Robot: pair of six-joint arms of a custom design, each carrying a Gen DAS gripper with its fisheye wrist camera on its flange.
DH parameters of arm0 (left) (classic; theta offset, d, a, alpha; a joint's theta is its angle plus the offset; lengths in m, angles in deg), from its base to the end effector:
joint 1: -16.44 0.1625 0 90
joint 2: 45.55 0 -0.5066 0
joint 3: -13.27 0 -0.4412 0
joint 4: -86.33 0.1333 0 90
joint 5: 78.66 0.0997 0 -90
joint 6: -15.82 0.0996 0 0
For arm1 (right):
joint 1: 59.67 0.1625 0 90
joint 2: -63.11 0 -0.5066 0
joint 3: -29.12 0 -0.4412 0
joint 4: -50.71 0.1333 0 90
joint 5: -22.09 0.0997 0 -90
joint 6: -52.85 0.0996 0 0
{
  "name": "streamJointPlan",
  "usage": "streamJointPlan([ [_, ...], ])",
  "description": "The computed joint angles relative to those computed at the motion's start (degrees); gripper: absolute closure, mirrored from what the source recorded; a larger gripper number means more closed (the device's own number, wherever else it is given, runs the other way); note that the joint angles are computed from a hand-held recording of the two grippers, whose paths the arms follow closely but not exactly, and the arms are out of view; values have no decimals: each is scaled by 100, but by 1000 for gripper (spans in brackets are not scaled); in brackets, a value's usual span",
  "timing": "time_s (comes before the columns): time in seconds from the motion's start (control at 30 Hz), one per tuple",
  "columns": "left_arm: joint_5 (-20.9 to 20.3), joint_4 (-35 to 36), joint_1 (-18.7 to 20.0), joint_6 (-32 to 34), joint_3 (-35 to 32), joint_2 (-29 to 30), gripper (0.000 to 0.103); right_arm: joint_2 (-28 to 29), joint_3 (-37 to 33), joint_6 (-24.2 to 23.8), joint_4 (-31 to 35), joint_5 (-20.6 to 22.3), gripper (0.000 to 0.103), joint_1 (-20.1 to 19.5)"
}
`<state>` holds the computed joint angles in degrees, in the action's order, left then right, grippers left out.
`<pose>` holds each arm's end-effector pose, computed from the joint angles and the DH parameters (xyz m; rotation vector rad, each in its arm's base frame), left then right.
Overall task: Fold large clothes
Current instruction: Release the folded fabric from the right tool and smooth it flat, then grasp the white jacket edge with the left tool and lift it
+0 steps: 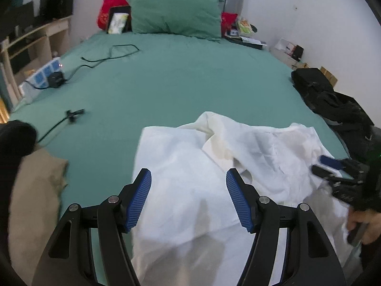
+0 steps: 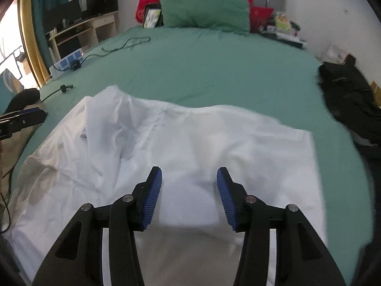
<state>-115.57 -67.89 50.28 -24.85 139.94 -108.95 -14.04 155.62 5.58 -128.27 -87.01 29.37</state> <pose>-0.3183 -0.4698 0.1633 0.3117 2.3648 -0.9044 0.0917 -0.5385 0.3128 0.8399 -2.3476 0.6474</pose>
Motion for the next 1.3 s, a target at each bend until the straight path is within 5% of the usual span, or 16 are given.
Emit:
streamJointPlan([
  [0.13, -114, 182, -277, -713, 373, -380, 34, -603, 212, -241, 156, -64, 52, -185],
  [0.5, -674, 2835, -1121, -3626, 1078, -1573, 34, -2068, 435, -686, 743, 147, 39, -1238],
  [0.77, -1398, 3766, -1555, -5091, 1309, -1595, 34, -2574, 402, -779, 1303, 197, 37, -1961],
  [1.03, -1458, 4415, -1833, -5782, 1294, -1243, 34, -2742, 131, -218, 2571, 293, 37, -2525],
  [1.23, -1430, 4421, -1913, -5825, 1374, -1226, 34, -2822, 116, 48, 2837, 925, 37, -2894],
  [1.3, -1501, 4600, -1949, -5762, 1279, -1100, 35, -2815, 141, -89, 2943, 920, 60, -2827],
])
